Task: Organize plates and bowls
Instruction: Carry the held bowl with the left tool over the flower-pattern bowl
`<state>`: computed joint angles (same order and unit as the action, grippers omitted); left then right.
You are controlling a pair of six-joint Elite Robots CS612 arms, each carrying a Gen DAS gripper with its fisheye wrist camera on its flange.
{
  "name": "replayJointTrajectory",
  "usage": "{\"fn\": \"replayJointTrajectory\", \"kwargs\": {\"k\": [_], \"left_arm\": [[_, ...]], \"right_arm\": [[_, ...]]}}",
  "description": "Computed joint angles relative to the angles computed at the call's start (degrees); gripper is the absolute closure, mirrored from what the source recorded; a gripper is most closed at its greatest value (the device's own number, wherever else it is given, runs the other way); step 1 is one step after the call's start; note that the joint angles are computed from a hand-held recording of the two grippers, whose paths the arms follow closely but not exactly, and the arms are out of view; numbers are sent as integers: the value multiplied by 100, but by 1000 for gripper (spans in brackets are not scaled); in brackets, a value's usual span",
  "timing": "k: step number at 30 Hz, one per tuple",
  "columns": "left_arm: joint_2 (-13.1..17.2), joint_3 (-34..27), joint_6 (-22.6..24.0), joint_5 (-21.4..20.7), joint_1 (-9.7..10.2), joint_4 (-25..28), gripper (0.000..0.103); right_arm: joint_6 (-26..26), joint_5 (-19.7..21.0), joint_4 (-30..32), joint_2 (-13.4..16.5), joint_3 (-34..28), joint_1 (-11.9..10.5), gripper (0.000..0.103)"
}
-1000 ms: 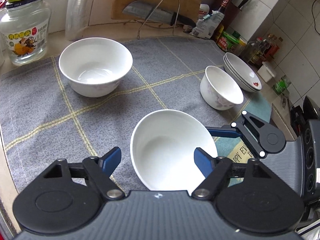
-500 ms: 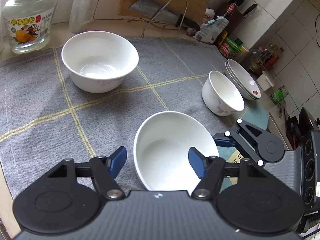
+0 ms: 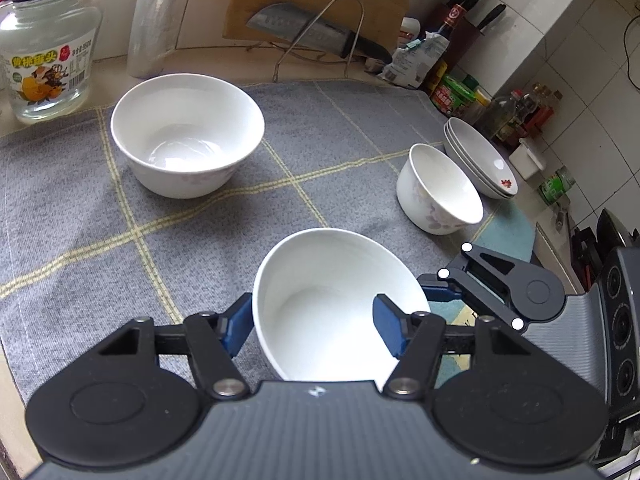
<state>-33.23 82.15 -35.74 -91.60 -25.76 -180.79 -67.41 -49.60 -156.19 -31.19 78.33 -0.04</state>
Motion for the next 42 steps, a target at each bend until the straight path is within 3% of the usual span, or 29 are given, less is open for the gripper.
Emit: {"fn": "replayJointTrajectory", "kwargs": {"k": [12, 23, 42], "left_arm": [[-33, -26, 43, 73, -25, 82, 41], [-106, -221, 40, 383, -120, 405, 40], [302, -1353, 87, 627, -278, 1046, 40]], "right_arm": [[17, -6, -43, -32, 27, -5, 15], [-243, 237, 418, -60, -215, -101, 15], [-530, 426, 910, 203, -984, -389, 15]]}}
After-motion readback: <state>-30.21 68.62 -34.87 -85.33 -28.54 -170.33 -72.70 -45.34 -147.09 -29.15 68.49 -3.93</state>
